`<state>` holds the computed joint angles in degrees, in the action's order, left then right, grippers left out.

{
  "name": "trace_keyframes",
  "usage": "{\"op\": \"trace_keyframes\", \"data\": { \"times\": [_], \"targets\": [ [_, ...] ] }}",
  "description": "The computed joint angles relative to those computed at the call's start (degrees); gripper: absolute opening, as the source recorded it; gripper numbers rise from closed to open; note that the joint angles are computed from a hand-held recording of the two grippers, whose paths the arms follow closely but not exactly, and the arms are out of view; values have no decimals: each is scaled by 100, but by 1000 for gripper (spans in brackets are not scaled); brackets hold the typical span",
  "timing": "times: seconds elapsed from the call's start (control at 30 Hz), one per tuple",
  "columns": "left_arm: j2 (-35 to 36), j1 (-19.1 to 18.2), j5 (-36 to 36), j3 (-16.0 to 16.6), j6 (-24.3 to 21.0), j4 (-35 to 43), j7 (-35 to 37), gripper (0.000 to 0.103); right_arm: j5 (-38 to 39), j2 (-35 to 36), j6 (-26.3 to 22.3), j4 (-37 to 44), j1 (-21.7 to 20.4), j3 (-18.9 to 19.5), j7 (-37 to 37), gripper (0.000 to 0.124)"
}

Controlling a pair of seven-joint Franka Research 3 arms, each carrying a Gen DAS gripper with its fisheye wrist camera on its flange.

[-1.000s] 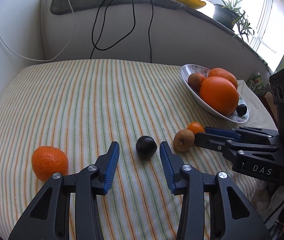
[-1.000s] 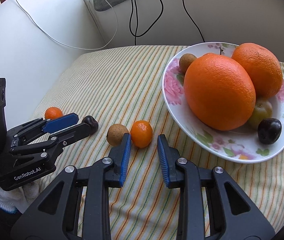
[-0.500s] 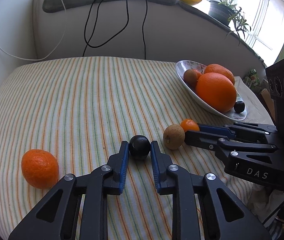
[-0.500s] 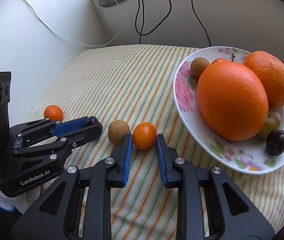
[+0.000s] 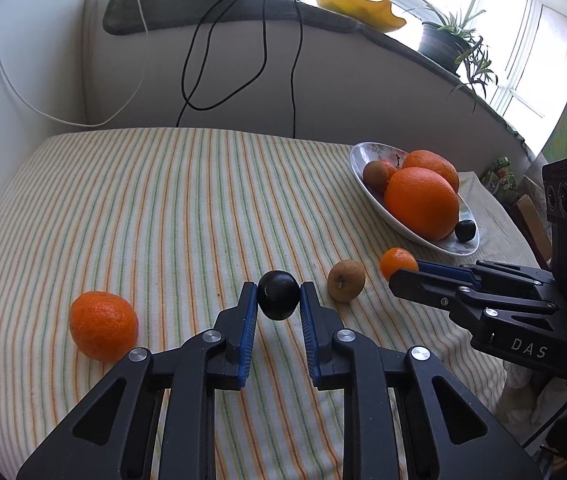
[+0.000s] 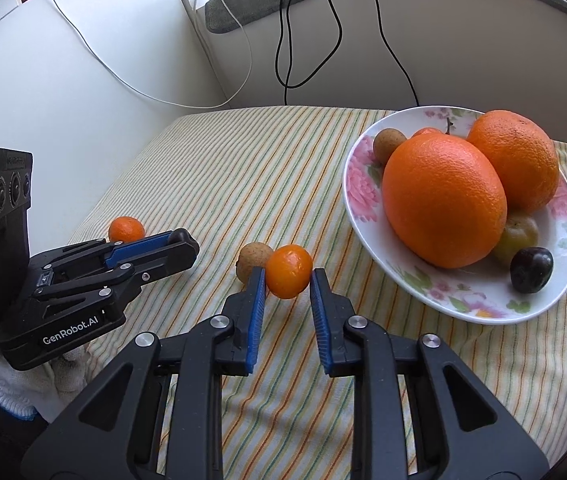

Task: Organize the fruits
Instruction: 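Carry the plum over the bowl with the left gripper while the right gripper carries the tangerine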

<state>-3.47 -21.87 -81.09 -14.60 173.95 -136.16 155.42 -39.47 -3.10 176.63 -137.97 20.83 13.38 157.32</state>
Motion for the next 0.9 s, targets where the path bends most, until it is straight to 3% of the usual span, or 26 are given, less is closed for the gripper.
{"op": "trace_keyframes", "data": {
  "times": [0.23, 0.47, 0.9],
  "targets": [
    [-197, -67, -263, 4, -36, -24, 230, 20, -185, -612, 335, -512, -511, 411, 368, 23],
    [-173, -159, -361, -60, -53, 89, 322, 20, 360, -1343, 437, -1098, -765, 643, 38, 23],
    [5, -389, -75, -231, -36, 380, 96, 20, 1384, -2299, 420, -1863, -913, 562, -659, 23]
  ]
}}
